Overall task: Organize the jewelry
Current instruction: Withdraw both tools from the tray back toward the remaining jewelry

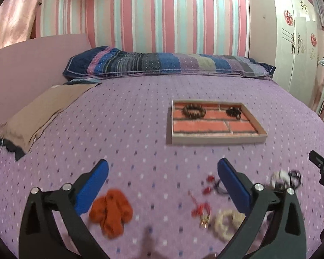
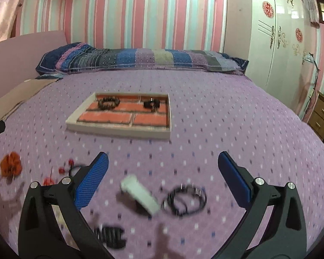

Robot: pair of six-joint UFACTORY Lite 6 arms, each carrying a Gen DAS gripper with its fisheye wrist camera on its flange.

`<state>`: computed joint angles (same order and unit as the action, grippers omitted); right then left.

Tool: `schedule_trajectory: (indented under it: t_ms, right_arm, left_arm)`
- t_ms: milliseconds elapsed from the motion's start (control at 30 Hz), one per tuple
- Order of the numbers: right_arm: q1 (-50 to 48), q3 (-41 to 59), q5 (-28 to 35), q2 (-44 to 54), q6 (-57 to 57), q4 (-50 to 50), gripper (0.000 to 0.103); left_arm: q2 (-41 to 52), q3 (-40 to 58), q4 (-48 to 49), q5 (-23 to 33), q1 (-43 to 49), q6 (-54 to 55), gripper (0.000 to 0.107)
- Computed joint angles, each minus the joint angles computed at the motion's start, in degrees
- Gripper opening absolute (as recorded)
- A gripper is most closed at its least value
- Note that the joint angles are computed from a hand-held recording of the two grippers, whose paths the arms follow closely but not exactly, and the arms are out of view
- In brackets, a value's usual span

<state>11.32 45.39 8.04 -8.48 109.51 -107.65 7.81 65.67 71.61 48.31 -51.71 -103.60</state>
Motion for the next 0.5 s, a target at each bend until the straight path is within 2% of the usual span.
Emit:
schedule_trajectory:
  t_ms: [100, 233, 500]
  right_arm:
    - [1.5, -7.6, 2.1, -5.6, 8.5, -6.5, 0.099]
    - [5.4, -15.6, 6.4, -12.3, 9.5, -5.5, 0.099]
    - [12.4, -25.4, 13.1, -16.5, 14.9, -6.9, 0.099]
  left_arm:
    - [-3.2, -6.0, 1.1, 1.8, -4.5, -6.3, 0.099]
    - [-5.8, -11.6, 1.8, 3.9, -9.4, -12.6, 0.099]
    - [-4.9, -17.9, 2.9, 5.2, -15.7, -22.1, 0.099]
